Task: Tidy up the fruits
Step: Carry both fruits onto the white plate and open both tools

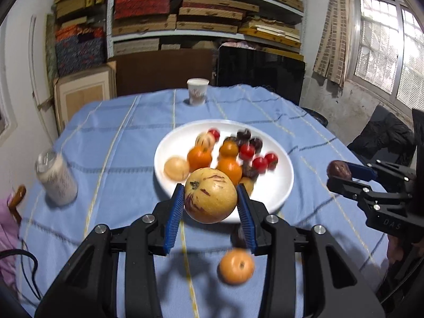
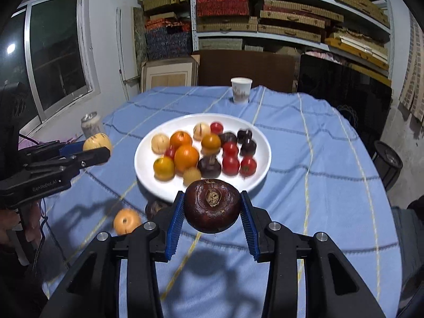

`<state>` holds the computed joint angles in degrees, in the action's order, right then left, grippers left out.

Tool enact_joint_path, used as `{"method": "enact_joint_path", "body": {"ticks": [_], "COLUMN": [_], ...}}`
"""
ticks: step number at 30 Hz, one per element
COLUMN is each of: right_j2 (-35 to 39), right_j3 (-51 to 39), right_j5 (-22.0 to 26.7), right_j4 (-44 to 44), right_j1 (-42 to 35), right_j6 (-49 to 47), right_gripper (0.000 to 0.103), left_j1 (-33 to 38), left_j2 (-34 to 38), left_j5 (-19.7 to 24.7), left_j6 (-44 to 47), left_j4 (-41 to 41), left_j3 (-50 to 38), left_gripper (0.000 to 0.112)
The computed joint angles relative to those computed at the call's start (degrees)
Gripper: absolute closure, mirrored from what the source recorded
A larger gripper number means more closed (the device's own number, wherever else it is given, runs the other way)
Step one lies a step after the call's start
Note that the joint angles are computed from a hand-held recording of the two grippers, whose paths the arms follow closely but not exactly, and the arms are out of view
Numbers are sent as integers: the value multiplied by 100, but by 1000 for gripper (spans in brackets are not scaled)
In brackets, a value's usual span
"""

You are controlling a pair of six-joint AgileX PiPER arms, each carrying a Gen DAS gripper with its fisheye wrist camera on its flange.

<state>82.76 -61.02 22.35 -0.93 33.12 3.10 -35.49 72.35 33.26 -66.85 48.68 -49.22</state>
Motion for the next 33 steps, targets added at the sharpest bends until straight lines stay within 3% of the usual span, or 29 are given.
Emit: {"method": "enact_joint_path", "body": {"ticks": [7, 11, 17, 19, 20, 21, 23, 28, 33], "right_j2": [1108, 1903, 3083, 3446, 3528, 3540, 3359, 2617, 1394], "right_j3": [-1698, -2777, -4110, -4513, -4598, -4560, -4238, -3259, -1522], "right_j5": [534, 903, 1435, 1669, 1708, 1624, 1346, 975, 478], "right_j4": [887, 908, 993, 1084, 1029, 908, 957, 1132, 1866], "right_j1": [-303, -342, -386, -405, -384, -365, -372, -441, -524], "right_j6": [-928, -939, -974, -1093, -1048, -947, -960, -1086, -1712], "right_gripper": [62, 62, 61, 61, 59, 56, 47, 47, 47], "left_j1": [970, 1507, 1957, 2057, 2076, 2084, 2080, 1910, 1230], "left_j2": [1064, 1852, 2944, 3154, 3199, 3165, 2997, 2184, 1115], "left_j5": [-318, -311, -106, -128, -167, -256, -443, -630, -603], "left_j6": [1901, 3025, 3912, 4065, 4007, 3819, 3595, 3279, 2528], "left_j4": [-1410, -2451, -3384, -3597, -3571, -3441, -3268, -2966, -2121], "left_j3": [-1411, -2290, -3258, -3379, -3384, -3309, -3078, -2209, -921], "left_gripper": [73, 73, 73, 68, 56, 48, 43, 41, 36]}}
